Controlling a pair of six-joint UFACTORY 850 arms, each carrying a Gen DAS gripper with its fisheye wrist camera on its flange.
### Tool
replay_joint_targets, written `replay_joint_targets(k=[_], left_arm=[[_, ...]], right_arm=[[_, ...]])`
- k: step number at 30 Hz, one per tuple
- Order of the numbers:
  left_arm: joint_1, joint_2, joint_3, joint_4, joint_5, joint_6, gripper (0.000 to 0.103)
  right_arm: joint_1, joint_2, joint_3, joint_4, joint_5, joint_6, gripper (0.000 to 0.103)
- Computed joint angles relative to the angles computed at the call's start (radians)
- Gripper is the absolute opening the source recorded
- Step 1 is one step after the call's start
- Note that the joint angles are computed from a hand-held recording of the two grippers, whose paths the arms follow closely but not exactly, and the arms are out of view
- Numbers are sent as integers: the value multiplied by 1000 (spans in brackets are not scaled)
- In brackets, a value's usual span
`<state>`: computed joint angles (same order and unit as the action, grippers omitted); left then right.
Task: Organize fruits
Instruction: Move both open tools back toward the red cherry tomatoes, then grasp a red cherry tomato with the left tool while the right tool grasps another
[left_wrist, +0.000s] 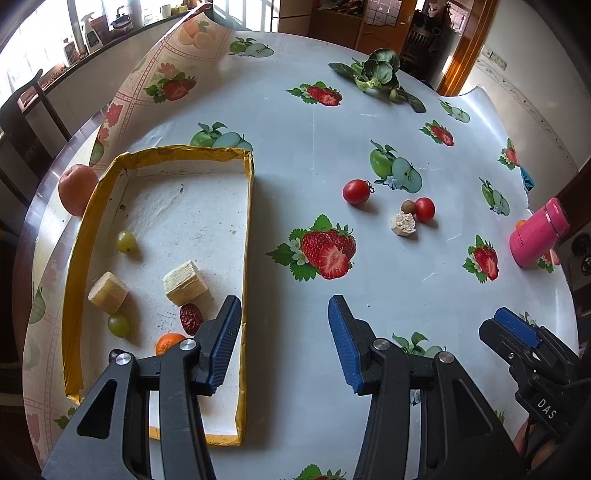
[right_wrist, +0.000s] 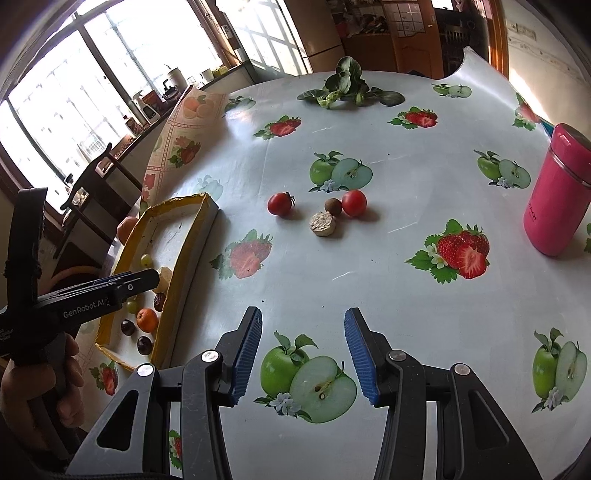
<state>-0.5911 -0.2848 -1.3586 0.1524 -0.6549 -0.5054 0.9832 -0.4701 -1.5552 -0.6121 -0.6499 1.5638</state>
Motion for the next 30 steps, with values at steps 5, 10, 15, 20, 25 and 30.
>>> replay_joint_targets(k=[5,10,15,20,25,30], left_arm=[[-1,-46,-50,-29,-9,35,47],[-5,-107,-119,-57,-22,80,47],[-2,-186,-209,-84,-37,110,47],[5,-273,-309,-112,-48,138,47],[10,-359,-398,-164,-52,166,47],[13,-432,-483,-216,-69,207,47]], right_arm=[[-23,-2,13,11,18,-7,48],[-57,-17,6,22,37,-26,47],[-101,-54,-31,36,57,-55,47],[-147,-107,-91,42,53,-76,47],[-191,-165,-157,91,62,-127,46],[-217,-197,-187,124,63,-159,45]])
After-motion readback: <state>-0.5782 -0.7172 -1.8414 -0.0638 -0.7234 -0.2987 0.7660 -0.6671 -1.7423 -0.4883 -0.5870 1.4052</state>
